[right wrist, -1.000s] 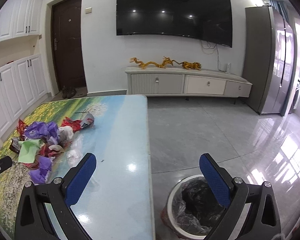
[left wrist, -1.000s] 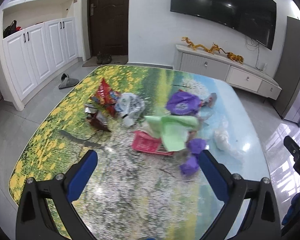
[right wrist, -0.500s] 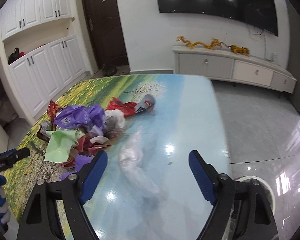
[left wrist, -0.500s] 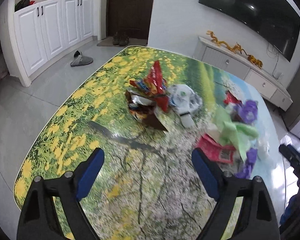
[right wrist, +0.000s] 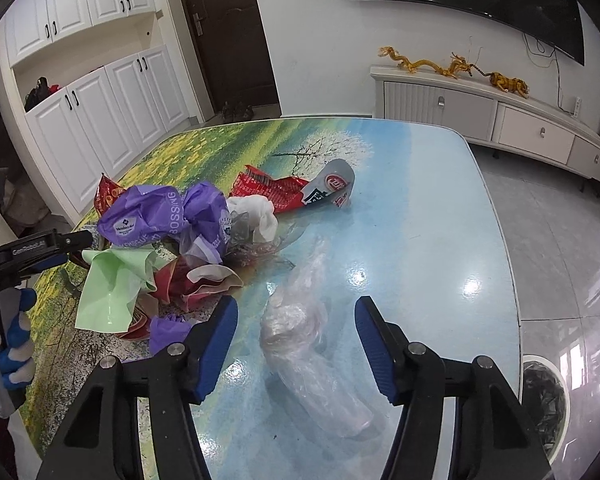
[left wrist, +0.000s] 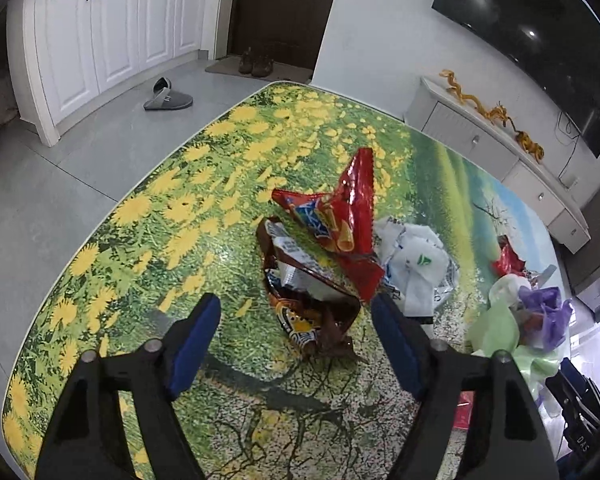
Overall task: Collect trash
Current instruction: 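Grasp the brown snack bag with left tool while right tool grasps clear plastic bag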
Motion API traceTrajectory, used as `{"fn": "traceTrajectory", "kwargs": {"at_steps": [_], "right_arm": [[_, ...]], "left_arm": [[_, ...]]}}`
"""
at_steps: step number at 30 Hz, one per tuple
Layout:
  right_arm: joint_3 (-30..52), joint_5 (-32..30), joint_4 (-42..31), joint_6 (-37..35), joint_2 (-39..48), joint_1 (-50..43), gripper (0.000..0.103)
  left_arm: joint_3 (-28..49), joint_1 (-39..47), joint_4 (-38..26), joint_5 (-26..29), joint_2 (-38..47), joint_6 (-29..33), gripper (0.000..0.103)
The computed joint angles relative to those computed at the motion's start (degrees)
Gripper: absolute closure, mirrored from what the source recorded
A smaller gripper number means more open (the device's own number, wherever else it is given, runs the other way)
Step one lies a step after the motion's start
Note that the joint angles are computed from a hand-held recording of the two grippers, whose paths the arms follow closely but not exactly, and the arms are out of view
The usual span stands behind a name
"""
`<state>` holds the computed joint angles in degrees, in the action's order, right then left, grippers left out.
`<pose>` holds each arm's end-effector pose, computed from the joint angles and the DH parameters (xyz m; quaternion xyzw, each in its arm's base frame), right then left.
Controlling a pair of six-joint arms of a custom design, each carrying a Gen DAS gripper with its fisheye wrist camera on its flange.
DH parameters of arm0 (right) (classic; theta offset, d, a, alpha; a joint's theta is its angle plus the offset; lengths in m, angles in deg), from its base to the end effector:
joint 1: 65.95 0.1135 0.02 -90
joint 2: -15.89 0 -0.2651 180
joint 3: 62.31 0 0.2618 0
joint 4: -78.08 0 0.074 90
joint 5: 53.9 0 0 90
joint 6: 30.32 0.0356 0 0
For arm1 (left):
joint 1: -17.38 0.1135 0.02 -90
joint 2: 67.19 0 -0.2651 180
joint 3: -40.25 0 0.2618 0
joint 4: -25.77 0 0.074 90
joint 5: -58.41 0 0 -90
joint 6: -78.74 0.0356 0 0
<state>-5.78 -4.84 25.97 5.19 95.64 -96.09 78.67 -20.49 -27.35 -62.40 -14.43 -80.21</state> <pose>0.2184 -0.0998 0.1735 -0.2396 0.8989 0.1760 0.3220 0.1322 -0.0797 0.1631 -0.3033 0.8970 0.0040 0.3215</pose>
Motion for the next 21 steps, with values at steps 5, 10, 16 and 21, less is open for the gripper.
{"fn": "traceTrajectory", "kwargs": {"at_steps": [5, 10, 16, 21], "right_arm": [[-0.5, 1.0, 1.7, 1.1, 1.0, 1.4, 0.056], [-0.4, 1.3, 0.8, -0.1, 2.4, 1.0, 0.07], [1.0, 0.0, -3.0, -3.6, 4.0, -1.5, 0.074], [2.2, -1.4, -7.1, -7.2, 4.2, -5.2, 0.074]], "left_arm": [[-0.7, 0.6, 2.7, 1.2, 1.6, 1.1, 0.048], [-0.8, 0.1, 3.2, 1.5, 2.5, 0.5, 0.063], [-1.3, -3.0, 1.3, 0.6, 0.9, -3.0, 0.071], [1.9, -12.2, -6.9, -4.5, 1.2, -11.5, 0.072]]}}
